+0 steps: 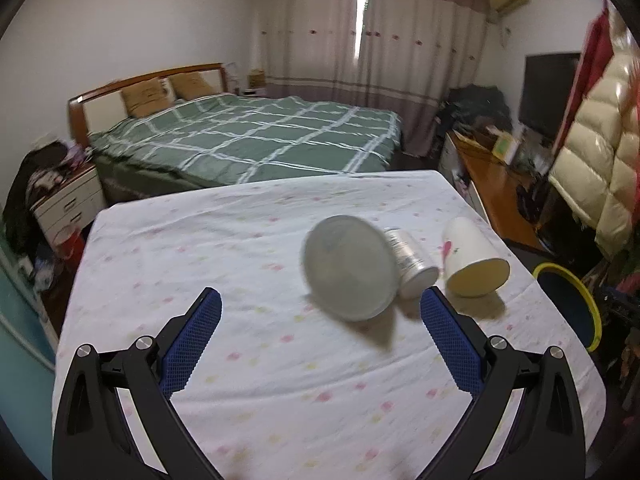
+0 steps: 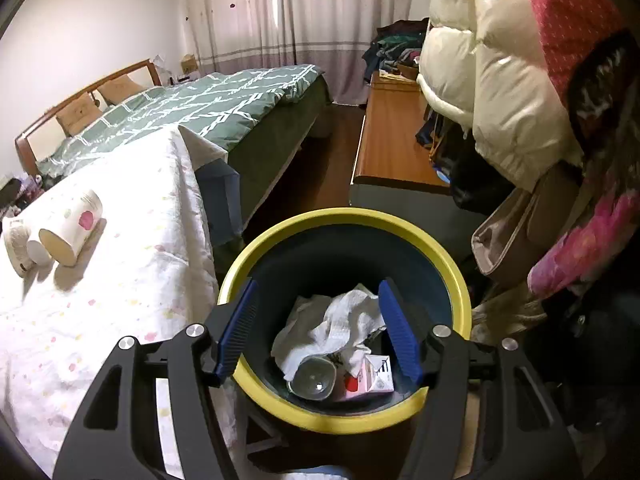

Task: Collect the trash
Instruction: 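Reach the left gripper to the round white lid and grasp it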

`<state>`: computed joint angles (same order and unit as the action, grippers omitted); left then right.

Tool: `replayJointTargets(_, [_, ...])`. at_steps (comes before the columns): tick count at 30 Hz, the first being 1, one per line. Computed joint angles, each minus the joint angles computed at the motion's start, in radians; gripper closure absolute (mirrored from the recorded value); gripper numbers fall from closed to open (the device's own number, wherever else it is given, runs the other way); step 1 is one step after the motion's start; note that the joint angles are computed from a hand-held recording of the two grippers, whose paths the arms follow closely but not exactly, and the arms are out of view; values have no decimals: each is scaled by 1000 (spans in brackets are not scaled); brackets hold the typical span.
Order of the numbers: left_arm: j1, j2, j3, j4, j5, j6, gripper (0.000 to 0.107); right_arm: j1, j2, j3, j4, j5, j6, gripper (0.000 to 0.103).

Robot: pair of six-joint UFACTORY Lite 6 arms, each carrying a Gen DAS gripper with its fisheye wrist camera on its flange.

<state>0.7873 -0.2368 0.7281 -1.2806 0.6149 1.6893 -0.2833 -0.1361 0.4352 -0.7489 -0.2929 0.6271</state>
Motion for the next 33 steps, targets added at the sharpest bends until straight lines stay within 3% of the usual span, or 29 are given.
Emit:
replayJointTargets(4, [-135,136,102,-29,-79,26,9,-27,-1,-9,-95,-26,69,44])
replayJointTargets(11, [-145,425,333,-11,35,76,9,-70,17,8,-199,-62,156,36])
replayJointTargets(18, [-175,575,478,63,57,88,9,-56,55,47,-204,-50,182,36])
replayJointTargets(28, [-179,670,550,78,83,119,9,66,97,76,-68,-1,93,36])
replayJointTargets(30, [-182,663,536,68,74,146,17,83,89,75,-52,8,84,36])
replayJointTargets(33, [-189,647,517,71,59,161,17,100,70,70,-51,16,94,36])
